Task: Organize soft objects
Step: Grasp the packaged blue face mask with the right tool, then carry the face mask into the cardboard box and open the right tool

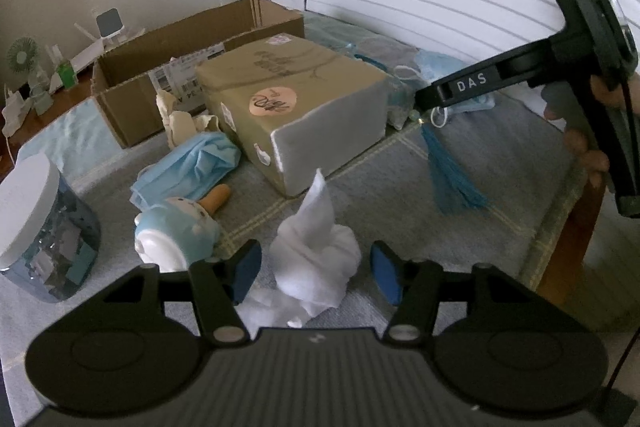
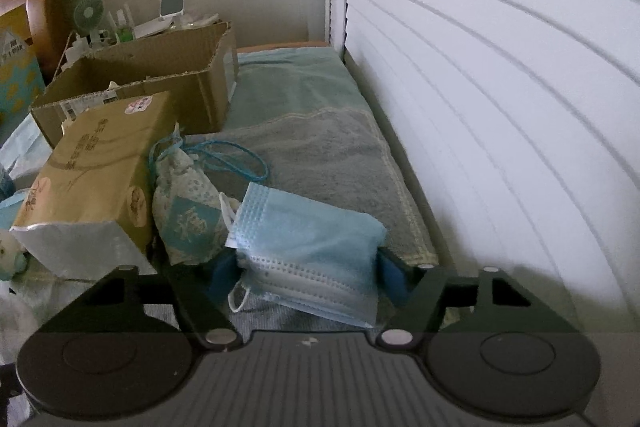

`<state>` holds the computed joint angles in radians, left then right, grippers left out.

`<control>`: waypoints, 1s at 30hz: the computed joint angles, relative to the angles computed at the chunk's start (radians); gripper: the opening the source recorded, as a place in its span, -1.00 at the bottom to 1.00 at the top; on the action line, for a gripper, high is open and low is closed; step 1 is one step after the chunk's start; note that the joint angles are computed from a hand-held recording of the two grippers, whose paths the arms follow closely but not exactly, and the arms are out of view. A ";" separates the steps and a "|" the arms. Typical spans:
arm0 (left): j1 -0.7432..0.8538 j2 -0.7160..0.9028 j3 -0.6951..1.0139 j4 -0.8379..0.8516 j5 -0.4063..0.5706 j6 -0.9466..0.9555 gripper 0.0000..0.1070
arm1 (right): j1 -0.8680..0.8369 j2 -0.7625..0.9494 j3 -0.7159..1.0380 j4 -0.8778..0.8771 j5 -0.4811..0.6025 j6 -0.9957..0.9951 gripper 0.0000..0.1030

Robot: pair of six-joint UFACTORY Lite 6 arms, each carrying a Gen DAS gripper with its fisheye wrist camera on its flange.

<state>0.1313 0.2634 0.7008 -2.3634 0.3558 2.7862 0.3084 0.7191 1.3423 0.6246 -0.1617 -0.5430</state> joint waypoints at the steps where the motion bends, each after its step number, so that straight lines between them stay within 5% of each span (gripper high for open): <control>1: 0.002 -0.007 -0.004 0.010 0.001 -0.006 0.11 | 0.004 -0.008 -0.008 0.037 -0.005 -0.042 0.39; 13: 0.022 -0.011 0.002 0.115 -0.008 -0.107 -0.26 | 0.035 -0.169 -0.155 0.123 -0.040 -0.154 0.34; 22: 0.116 -0.103 0.028 0.670 0.014 -0.591 -0.26 | 0.052 -0.297 -0.242 0.162 -0.027 -0.223 0.34; 30: 0.223 -0.224 -0.004 0.829 0.094 -0.726 -0.26 | 0.088 -0.349 -0.226 0.264 0.001 -0.338 0.34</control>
